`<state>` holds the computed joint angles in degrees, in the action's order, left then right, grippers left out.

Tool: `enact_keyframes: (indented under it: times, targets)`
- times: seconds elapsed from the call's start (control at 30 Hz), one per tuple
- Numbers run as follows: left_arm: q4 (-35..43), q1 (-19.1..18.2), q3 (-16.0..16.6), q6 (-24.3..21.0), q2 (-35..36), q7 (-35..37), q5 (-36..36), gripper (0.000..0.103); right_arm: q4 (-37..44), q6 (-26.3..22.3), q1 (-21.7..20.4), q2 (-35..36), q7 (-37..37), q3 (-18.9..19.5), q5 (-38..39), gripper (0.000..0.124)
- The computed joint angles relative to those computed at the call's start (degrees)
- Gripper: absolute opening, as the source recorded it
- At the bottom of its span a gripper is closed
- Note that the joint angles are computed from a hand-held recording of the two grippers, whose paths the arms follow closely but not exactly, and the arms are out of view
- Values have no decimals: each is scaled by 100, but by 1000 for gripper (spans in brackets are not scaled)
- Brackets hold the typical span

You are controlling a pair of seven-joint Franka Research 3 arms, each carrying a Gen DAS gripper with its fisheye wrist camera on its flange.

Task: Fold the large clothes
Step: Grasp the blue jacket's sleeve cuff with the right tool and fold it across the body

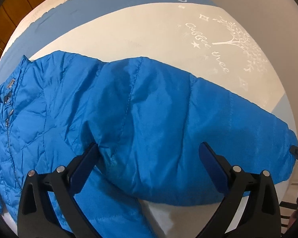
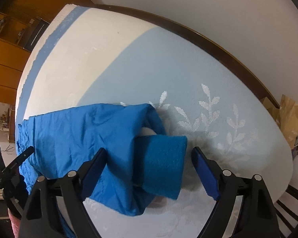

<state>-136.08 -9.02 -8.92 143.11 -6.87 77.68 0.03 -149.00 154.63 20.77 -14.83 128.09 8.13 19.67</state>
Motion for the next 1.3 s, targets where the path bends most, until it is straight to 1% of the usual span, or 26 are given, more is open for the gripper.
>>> enact_keyframes:
  times: [0.03,0.07,0.1,0.13,0.17,0.2,0.27,0.3,0.33,0.43,0.5,0.53,0.6,0.67,0.7,0.77,0.83,0.9,0.97,1.0,1.03,1.07,1.1,1.13,1.23,1.3]
  targets:
    - [-10,6,18,76,32,33,-43,99,-23,61,-31,-2,82,57,-99,77]
    - [-10,8,23,110,47,60,-76,99,-55,142,-5,-13,89,69,-87,68]
    - [-3,8,19,156,74,70,-89,98,-86,234,73,-25,7,35,40,55]
    - [-12,11,19,180,74,89,-99,97,-121,392,255,-24,-254,-88,405,46]
    - [-21,19,17,198,66,86,-81,96,-112,484,444,-2,-563,-235,832,33]
    - [-74,36,54,176,-14,172,-141,93,-109,524,486,-18,-646,-242,1001,29]
    - [-115,51,104,126,-118,276,-257,85,-157,614,452,-181,-614,-134,997,26]
    - [-130,48,132,107,-166,346,-352,80,-170,699,531,-268,-696,-144,1138,26]
    - [-144,40,192,76,-220,500,-536,79,-146,788,631,-300,-838,-196,1315,26]
    - [-193,52,423,-108,-446,1031,-1193,77,120,1046,994,-281,-1399,-339,1914,26]
    - [-298,112,511,-129,-639,1211,-1369,77,449,1159,1295,-167,-1922,-431,2379,26]
    - [-344,153,548,-137,-743,1260,-1390,77,587,1135,1314,-113,-2042,-397,2454,26]
    - [-437,238,650,-144,-948,1379,-1414,77,1149,1065,1337,283,-2284,-315,2535,26]
    - [-533,327,742,-156,-1139,1433,-1401,77,1767,977,1457,697,-2857,-265,2970,26]
    - [-573,376,783,-158,-1220,1449,-1372,77,2014,929,1438,876,-2988,-198,3060,26]
    - [-692,529,925,-184,-1424,1502,-1296,77,2609,795,1361,1319,-3100,-15,2962,26]
    - [-709,644,1044,-252,-1519,1546,-1270,78,3304,596,1274,1854,-3061,164,2697,26]
    - [-772,830,1160,-252,-1598,1577,-1167,78,3841,441,1230,2269,-2920,296,2324,26]
    - [-865,1031,1266,-291,-1695,1589,-1048,78,4536,199,1279,2805,-2628,370,1790,26]
    - [-892,1114,1329,-333,-1733,1614,-1022,78,4753,80,1409,2950,-2511,280,1626,26]
    - [-908,1183,1373,-351,-1737,1620,-1011,78,5170,-55,1468,3267,-2119,308,1060,26]
    - [-923,1269,1455,-389,-1750,1665,-1010,78,5499,-233,1609,3500,-1800,211,604,26]
    - [-947,1349,1519,-407,-1765,1711,-1012,78,5715,-358,1704,3653,-1592,164,295,26]
    - [-956,1394,1532,-405,-1760,1733,-1017,78,6111,-569,1820,3922,-1383,103,-46,26]
    - [-996,1538,1661,-452,-1771,1915,-1080,78,7081,-1067,1964,4633,-1124,127,-438,26]
    - [-1032,1594,1772,-513,-1785,2086,-1228,78,7554,-1368,2037,4985,-1037,124,-582,26]
